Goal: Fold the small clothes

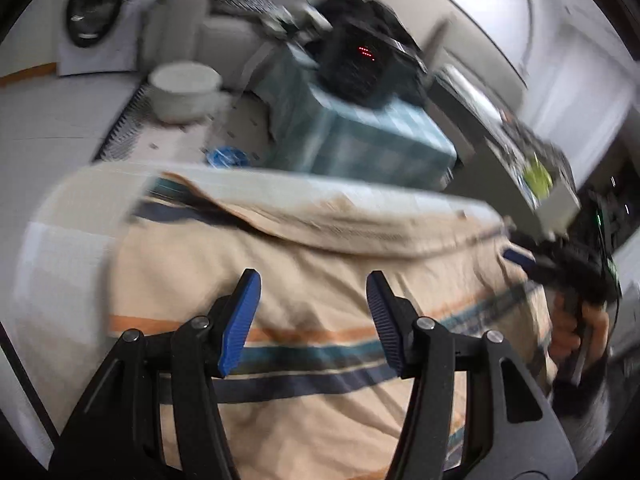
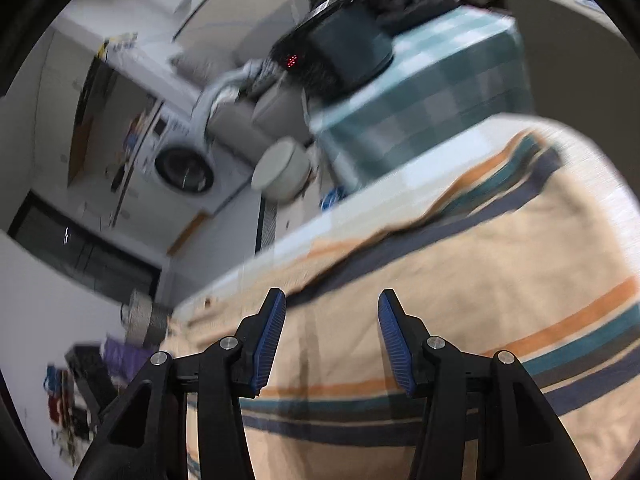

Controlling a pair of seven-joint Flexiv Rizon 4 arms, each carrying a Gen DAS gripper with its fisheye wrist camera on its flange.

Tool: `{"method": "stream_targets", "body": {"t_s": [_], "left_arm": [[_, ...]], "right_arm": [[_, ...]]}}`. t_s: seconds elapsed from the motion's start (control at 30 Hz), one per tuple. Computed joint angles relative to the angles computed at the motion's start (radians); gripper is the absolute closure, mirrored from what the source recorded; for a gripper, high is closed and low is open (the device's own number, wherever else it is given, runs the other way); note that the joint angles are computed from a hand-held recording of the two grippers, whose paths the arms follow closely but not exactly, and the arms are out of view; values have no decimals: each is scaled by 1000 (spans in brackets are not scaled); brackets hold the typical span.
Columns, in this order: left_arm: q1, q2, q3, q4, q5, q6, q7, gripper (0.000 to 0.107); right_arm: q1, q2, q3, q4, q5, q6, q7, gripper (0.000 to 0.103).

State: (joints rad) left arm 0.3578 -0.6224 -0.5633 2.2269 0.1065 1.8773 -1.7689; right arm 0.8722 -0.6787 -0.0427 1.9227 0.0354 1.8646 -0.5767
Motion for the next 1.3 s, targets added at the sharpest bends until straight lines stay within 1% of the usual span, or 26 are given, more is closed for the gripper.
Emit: {"method": "stream_targets", "body": {"t_s": [0.03,0.07,0.13,0.2,0.27,0.37,0.4,0.47,0.5,0.53,0.6,0.63,0.7,0.77,0.8,0.83,0.9,0.97,1.03,1.1,1.13,1.17,1.2,1.23,1.27,1.3], "left_arm": [[25,-20,-41,-18,-3,-49,1,55],[34,-35,-65,-27,-16,-64,-1,55],[49,-71,-101,-43,-23,-52,6,55],[44,-104,-116,-69,-22,-35,14,55],[42,-139,-123,-88,-25,5,-3,55],[20,-162,-89,-115,-34,59,-59,55],[15,-165,-75,-111,-33,95,-89,55],[28,-180,-64,-108,-6,155,-134,54],[10,-170,-34,-105,-9,178,-154,52],[-26,-147,12,-92,-37,206,-165,52],[-41,-130,48,-90,-19,205,-202,52],[-49,-115,61,-83,-15,201,-216,52],[-27,-105,48,-77,45,194,-229,52],[-13,-92,29,-79,100,168,-229,52],[-25,-79,37,-75,105,164,-228,51],[-40,-68,48,-72,102,160,-231,50],[-69,-39,72,-63,88,130,-230,50],[-129,-4,127,-49,53,103,-220,50],[-175,24,167,-33,31,64,-195,50],[-237,57,218,-17,-3,0,-154,50],[-268,69,244,-8,-22,-21,-135,50],[-310,79,282,0,-42,-32,-115,50],[-344,85,312,13,-54,-14,-101,49],[-387,97,351,27,-73,-7,-88,49],[-409,104,370,38,-90,-4,-79,49],[-411,109,369,51,-100,3,-75,49]], "right_arm": [[-51,-15,60,-20,-34,-4,-8,53],[-114,-39,133,-51,-78,-10,-18,53],[-195,-92,235,-107,-138,-3,-25,53],[-247,-141,305,-157,-183,13,-22,53],[-263,-184,329,-203,-218,40,-23,53],[-213,-218,267,-254,-193,95,-12,53],[-214,-231,265,-270,-179,108,5,53],[-268,-258,316,-287,-222,134,56,53],[-268,-257,311,-290,-212,141,66,53],[-240,-241,274,-282,-169,135,63,53],[-213,-209,231,-266,-153,93,73,53],[-213,-197,233,-254,-160,80,72,53],[-238,-189,271,-247,-203,72,62,53],[-286,-211,345,-258,-274,86,49,53],[-316,-234,394,-275,-322,81,51,52],[-346,-260,443,-294,-373,63,56,50],[-391,-320,532,-355,-463,-6,67,50],[-399,-380,588,-429,-515,-71,55,50],[-396,-435,634,-502,-528,-107,28,50],[-397,-485,679,-561,-514,-94,6,50],[-386,-499,677,-583,-495,-67,12,50],[-360,-505,643,-607,-452,-8,31,50],[-336,-504,604,-622,-423,37,55,50],[-298,-495,540,-637,-361,82,85,50],[-276,-484,501,-643,-321,91,111,50],[-272,-477,488,-645,-308,89,135,50]]}}
